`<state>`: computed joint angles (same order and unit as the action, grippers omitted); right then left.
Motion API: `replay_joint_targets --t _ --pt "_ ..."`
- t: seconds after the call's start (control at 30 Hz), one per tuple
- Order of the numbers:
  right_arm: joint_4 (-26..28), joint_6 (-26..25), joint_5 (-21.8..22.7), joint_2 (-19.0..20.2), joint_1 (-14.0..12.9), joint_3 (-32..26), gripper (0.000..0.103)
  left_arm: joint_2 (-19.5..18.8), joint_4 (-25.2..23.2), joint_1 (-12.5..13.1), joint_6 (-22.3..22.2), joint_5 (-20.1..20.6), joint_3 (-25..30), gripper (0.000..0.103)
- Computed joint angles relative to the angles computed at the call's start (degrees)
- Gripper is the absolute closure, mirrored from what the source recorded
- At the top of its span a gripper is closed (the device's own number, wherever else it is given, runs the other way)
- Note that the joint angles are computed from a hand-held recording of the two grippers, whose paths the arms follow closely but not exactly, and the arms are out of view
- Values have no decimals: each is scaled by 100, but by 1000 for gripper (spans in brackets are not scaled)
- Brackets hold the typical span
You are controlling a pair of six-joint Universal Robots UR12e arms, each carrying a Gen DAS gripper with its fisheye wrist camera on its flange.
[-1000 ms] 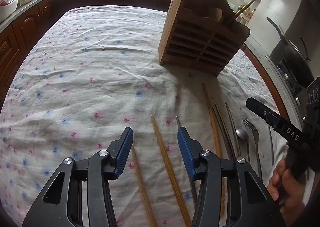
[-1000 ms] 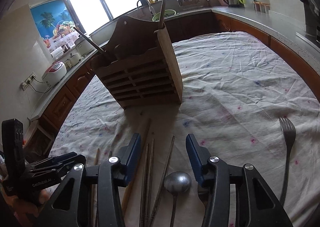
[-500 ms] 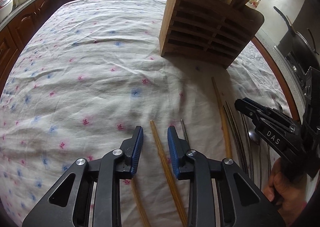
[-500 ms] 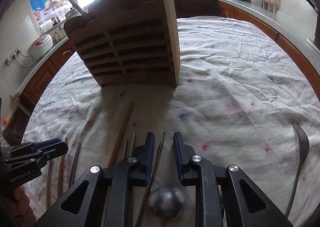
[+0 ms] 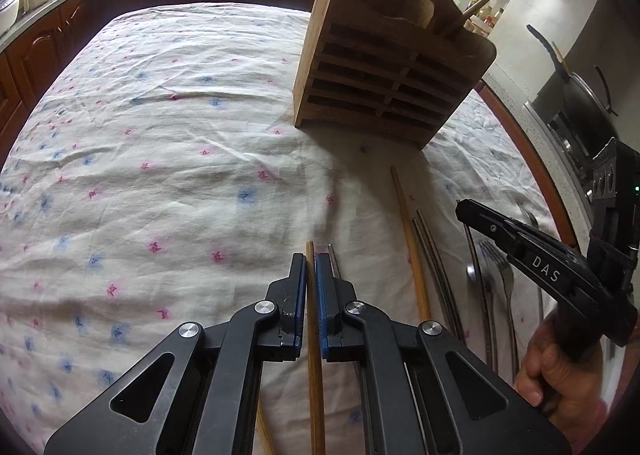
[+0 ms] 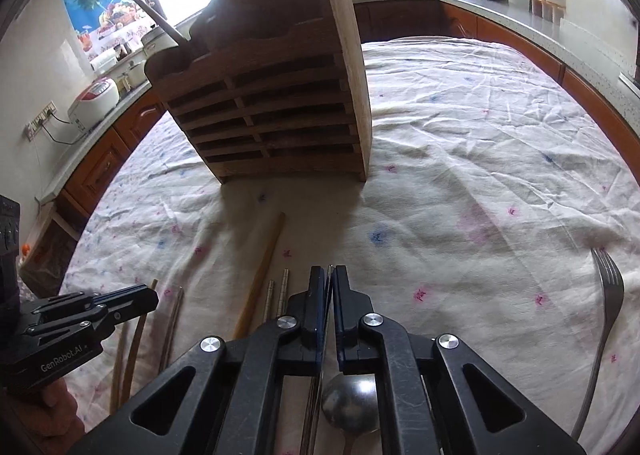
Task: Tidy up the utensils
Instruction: 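Close the left tool on a wooden chopstick while the right tool grasps a thin metal chopstick, then lift both chopsticks and carry them over the wooden caddy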
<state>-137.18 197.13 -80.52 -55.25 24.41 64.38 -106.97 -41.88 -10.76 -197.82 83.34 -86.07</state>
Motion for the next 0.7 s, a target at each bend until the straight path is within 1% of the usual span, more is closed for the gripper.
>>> replay_joint_targets --t 0.23,0.3,0.43,0.7 --pt "-612 241 296 -292 -77 286 99 328 539 60 -132 -263 -247 99" --pt "-758 286 307 -352 -69 330 99 418 688 79 -161 -327 -316 99" --pt "-1046 413 434 -476 -91 461 99 596 941 97 -182 -359 -454 99" --pt "-1452 464 452 -679 -75 616 99 859 1290 97 -146 -341 -642 99"
